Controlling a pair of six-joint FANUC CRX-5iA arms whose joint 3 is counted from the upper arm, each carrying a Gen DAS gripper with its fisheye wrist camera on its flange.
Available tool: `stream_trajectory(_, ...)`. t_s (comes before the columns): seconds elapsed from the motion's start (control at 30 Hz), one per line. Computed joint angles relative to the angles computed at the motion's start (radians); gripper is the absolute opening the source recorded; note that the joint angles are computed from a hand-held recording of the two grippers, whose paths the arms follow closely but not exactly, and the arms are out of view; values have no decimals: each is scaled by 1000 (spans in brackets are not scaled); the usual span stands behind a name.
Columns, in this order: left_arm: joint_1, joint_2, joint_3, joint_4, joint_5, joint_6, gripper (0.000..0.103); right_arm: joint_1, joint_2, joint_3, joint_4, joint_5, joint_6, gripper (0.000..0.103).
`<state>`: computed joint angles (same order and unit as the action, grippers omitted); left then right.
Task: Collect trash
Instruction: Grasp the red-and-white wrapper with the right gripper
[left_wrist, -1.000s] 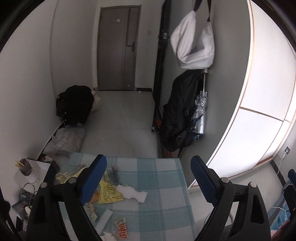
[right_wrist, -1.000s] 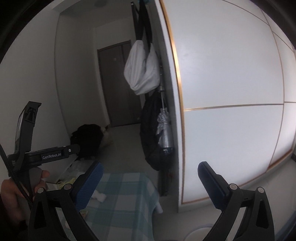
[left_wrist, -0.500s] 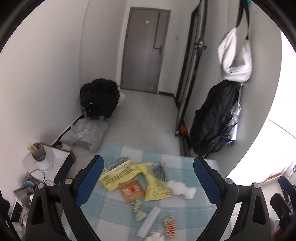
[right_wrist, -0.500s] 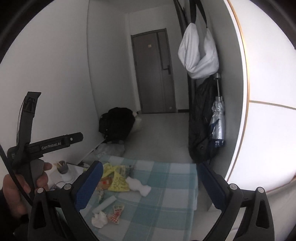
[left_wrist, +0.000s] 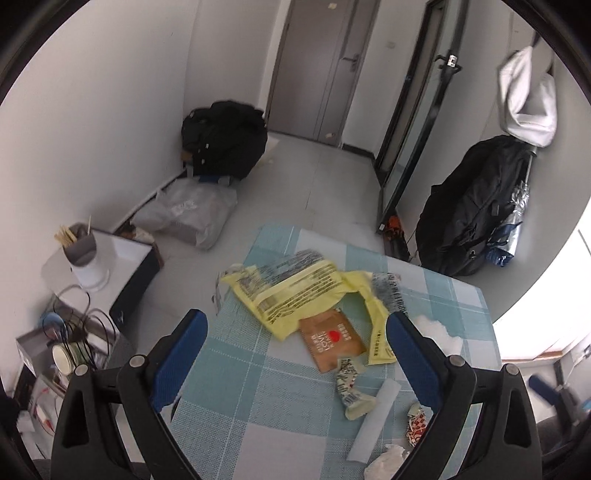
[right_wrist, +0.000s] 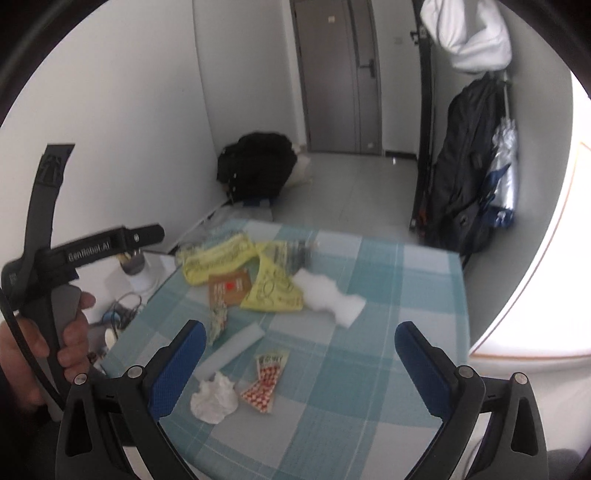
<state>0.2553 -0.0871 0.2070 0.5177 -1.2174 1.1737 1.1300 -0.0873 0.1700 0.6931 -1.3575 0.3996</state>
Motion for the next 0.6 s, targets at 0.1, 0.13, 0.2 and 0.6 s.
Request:
stream_trajectory(0.1,6,15,16,-9,-21,0,96,-28,24,34,-105,-9,19,102)
stream_trajectory(0.13,7,20,22,-13,-28,0,96,-35,30,40,-131,-10,17,101)
stream_trajectory(0.2,14,29,28,-3,-43,-4,96,-53,37,50,-188,2,15,100)
stream_trajectory(0.6,44,64,60,31,-101,1,96,-117,122,130,-327,-32,65,66)
